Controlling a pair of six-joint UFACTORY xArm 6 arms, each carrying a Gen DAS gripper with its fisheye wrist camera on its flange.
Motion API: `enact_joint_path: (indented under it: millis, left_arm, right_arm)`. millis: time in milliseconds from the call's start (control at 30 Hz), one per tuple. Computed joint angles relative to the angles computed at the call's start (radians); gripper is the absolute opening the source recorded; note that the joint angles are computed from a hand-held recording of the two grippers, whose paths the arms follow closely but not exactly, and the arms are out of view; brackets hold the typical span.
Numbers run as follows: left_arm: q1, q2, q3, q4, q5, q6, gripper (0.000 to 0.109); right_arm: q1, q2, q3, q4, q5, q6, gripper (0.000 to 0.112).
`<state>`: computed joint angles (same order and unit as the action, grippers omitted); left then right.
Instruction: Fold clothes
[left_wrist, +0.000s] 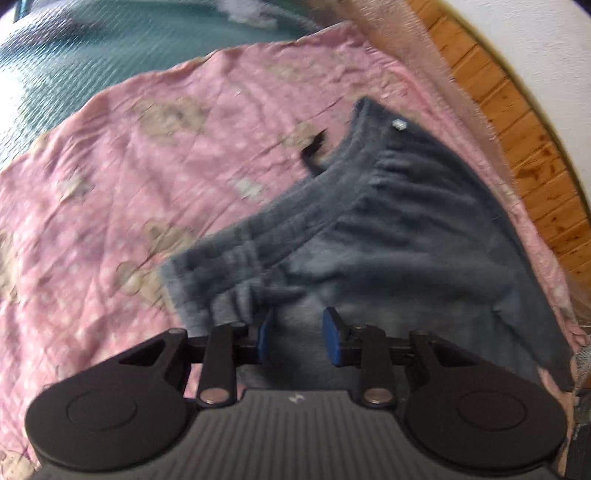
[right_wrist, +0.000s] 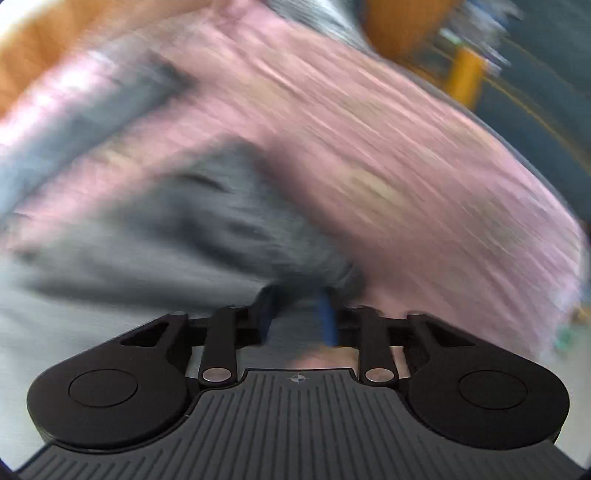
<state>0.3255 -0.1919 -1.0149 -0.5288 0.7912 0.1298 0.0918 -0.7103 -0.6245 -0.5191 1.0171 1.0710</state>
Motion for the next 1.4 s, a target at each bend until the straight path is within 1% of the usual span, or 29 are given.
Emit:
enact_joint_path:
  millis: [33,67,100,167,233,300,333,367,400,433,467,500,533,567,600,633,667,700,767,800,867,900,967,1000,1067,1167,1200,1300,1400]
  left_arm:
    - [0.017,-0.002,0.001,-0.025,0.015,0.015,0.015]
    - [0.029,-0.003,-0.008,-0.03,0.038,0.019,0.015]
    - [0.031,-0.009,-0.017,-0.019,0.052,0.029,0.017]
    - [0.024,-0.023,-0.024,-0.025,0.053,0.097,0.039]
    - [0.017,-0.015,-0.036,-0.048,0.059,0.154,0.045]
    - [0.007,0.025,-0.063,-0.026,0.081,0.146,0.044]
    - [0.004,0.035,-0.065,-0.015,0.08,0.144,0.041]
    - [0.003,0.033,-0.057,-0.026,0.067,0.162,0.042]
    - [0.005,0.032,-0.055,-0.034,0.066,0.174,0.042]
    - [0.01,0.034,-0.061,-0.033,0.081,0.176,0.042]
    - [0.015,0.035,-0.068,-0.029,0.096,0.174,0.041]
    - [0.02,0.037,-0.074,-0.026,0.11,0.172,0.04]
    - [0.023,0.04,-0.079,-0.026,0.117,0.169,0.039]
    - [0.024,0.042,-0.08,-0.026,0.117,0.16,0.038]
    - [0.025,0.041,-0.078,-0.027,0.113,0.146,0.038]
    - [0.023,0.039,-0.075,-0.023,0.107,0.123,0.037]
    - [0.016,0.038,-0.074,-0.009,0.1,0.088,0.037]
    - [0.007,0.039,-0.077,0.012,0.094,0.051,0.038]
    - [-0.012,0.057,-0.105,0.075,0.102,-0.013,0.039]
    - [-0.021,0.07,-0.131,0.114,0.122,-0.047,0.039]
    - [-0.042,0.091,-0.174,0.191,0.151,-0.12,0.039]
    - [-0.053,0.099,-0.193,0.229,0.165,-0.157,0.039]
    - [-0.077,0.116,-0.232,0.301,0.191,-0.228,0.043]
    - [-0.092,0.121,-0.245,0.335,0.195,-0.265,0.044]
    - [-0.121,0.13,-0.275,0.398,0.209,-0.339,0.044]
    - [-0.158,0.134,-0.323,0.425,0.227,-0.414,0.045]
    - [-0.17,0.133,-0.336,0.428,0.232,-0.429,0.045]
    - [-0.207,0.131,-0.381,0.439,0.244,-0.467,0.047]
    - [-0.234,0.134,-0.419,0.43,0.242,-0.523,0.05]
  right_arm:
    - [0.0,-0.003,-0.01,0.001,0.032,0.02,0.0]
    - [0.015,0.005,-0.036,-0.004,0.077,0.044,0.006]
    - [0.054,0.008,-0.056,-0.044,0.09,0.075,0.014]
    - [0.13,0.018,-0.094,-0.113,0.109,0.129,0.026]
    - [0.169,0.038,-0.112,-0.106,0.052,0.133,0.034]
    - [0.175,0.083,-0.13,-0.06,-0.002,0.107,0.034]
    - [0.171,0.104,-0.134,-0.029,-0.025,0.089,0.035]
    - [0.158,0.129,-0.136,0.005,-0.034,0.065,0.037]
    - [0.148,0.163,-0.145,0.032,-0.017,0.042,0.038]
    - [0.136,0.189,-0.157,0.049,0.015,0.021,0.043]
    - [0.127,0.195,-0.156,0.033,0.016,0.021,0.049]
    - [0.118,0.204,-0.163,0.022,0.023,0.018,0.051]
    - [0.11,0.217,-0.189,0.02,0.045,0.011,0.05]
    - [0.104,0.214,-0.201,-0.01,0.04,0.021,0.044]
    - [0.092,0.195,-0.192,-0.05,-0.007,0.032,0.043]
    - [0.065,0.182,-0.178,-0.053,-0.074,0.006,0.046]
    - [0.035,0.192,-0.18,-0.024,-0.113,-0.051,0.049]
    - [0.005,0.22,-0.193,0.014,-0.116,-0.117,0.05]
    - [-0.062,0.285,-0.231,0.118,-0.073,-0.26,0.049]
    - [-0.093,0.29,-0.241,0.143,-0.094,-0.294,0.047]
    - [-0.143,0.316,-0.32,0.235,-0.075,-0.356,0.043]
    - [-0.164,0.316,-0.342,0.283,-0.118,-0.4,0.043]
    - [-0.198,0.357,-0.405,0.391,-0.218,-0.54,0.049]
    - [-0.212,0.392,-0.448,0.446,-0.259,-0.615,0.05]
    - [-0.242,0.533,-0.584,0.531,-0.313,-0.75,0.055]
    - [-0.253,0.79,-0.842,0.605,-0.341,-0.877,0.061]
    - [-0.255,0.878,-0.941,0.613,-0.32,-0.91,0.062]
    - [-0.267,1.136,-1.255,0.62,-0.197,-0.986,0.063]
    - [-0.277,1.388,-1.569,0.623,-0.116,-1.055,0.065]
